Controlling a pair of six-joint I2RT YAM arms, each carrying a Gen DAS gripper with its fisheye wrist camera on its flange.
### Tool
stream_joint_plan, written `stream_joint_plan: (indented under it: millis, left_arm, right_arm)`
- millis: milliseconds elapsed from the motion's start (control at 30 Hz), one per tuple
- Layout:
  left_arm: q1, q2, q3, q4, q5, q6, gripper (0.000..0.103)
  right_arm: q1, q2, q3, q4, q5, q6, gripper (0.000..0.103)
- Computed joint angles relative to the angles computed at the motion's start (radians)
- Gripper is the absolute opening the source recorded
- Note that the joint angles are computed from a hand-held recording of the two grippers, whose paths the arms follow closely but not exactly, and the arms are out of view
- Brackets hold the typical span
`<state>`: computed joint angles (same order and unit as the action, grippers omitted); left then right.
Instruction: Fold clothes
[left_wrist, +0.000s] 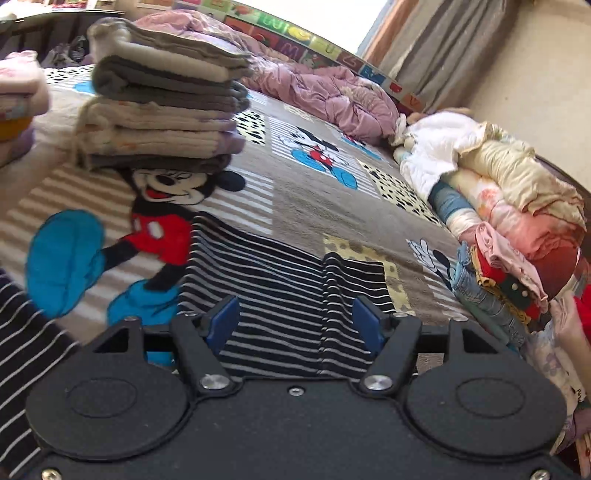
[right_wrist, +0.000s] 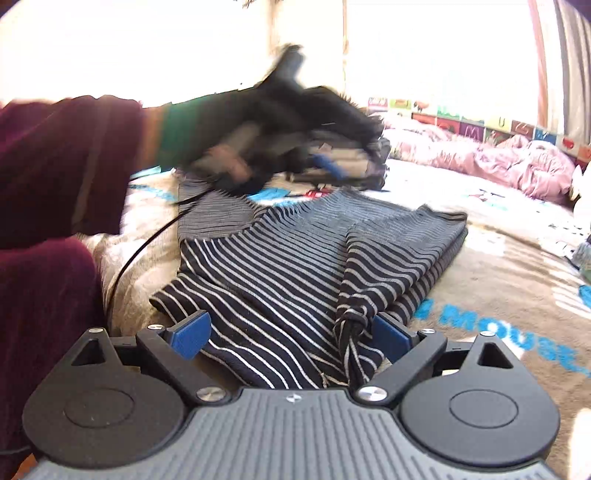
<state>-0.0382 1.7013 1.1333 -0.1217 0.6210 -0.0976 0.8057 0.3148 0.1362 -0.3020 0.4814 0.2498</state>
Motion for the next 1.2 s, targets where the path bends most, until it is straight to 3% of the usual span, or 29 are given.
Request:
stream_joint_plan:
  millis: [100, 200, 367, 500, 667, 933, 1033, 1067, 1100, 1133, 1200]
  left_arm:
    - [0.144, -0.125, -0.195, 0.105, 0.061, 0.022, 0.068]
    - [0.28, -0.139, -0.281, 0.154, 0.101, 0.02, 0.068]
    - [0.445, -0.058, -0.246, 0.119, 0.18, 0.029, 0.069]
    - [0.51, 0.032, -0.181, 0.067, 0.185, -0.026, 0.069]
    - [0.539, 0.125, -0.097, 0.06, 0.258, -0.135, 0.069]
    - [0.504, 0.264, 0.045, 0.175, 0.198, -0.38, 0.066]
    - [0.49, 0.29, 0.066, 0.214, 0.165, -0.428, 0.062]
    - [0.48, 0.287, 0.063, 0.224, 0.145, -0.422, 0.055]
    - [0.47, 0.283, 0.063, 0.222, 0.126, -0.406, 0.037]
    - [0.456, 0.273, 0.06, 0.213, 0.109, -0.378, 0.028]
    - [0.423, 0.242, 0.038, 0.218, 0.08, -0.321, 0.007]
  right_arm:
    - [0.111, -0.044, -0.001, -0.028, 0.147, 0.049, 0.093]
    - [0.157, -0.081, 0.013, -0.074, 0.206, 0.127, 0.093]
    - [0.16, -0.043, 0.027, -0.035, 0.21, 0.233, 0.093]
    - [0.091, 0.02, 0.03, 0.07, 0.162, 0.255, 0.093]
    - [0.005, 0.022, 0.011, 0.138, 0.095, 0.294, 0.094]
    - [-0.228, -0.086, -0.04, 0.11, -0.124, 0.29, 0.094]
    - [-0.393, -0.147, -0.046, 0.089, -0.285, 0.273, 0.094]
    - [-0.465, -0.154, -0.046, 0.092, -0.357, 0.258, 0.094]
    - [-0.536, -0.156, -0.046, 0.099, -0.429, 0.246, 0.094]
    - [-0.613, -0.152, -0.047, 0.111, -0.509, 0.237, 0.094]
    - [-0.802, -0.128, -0.061, 0.163, -0.727, 0.264, 0.094]
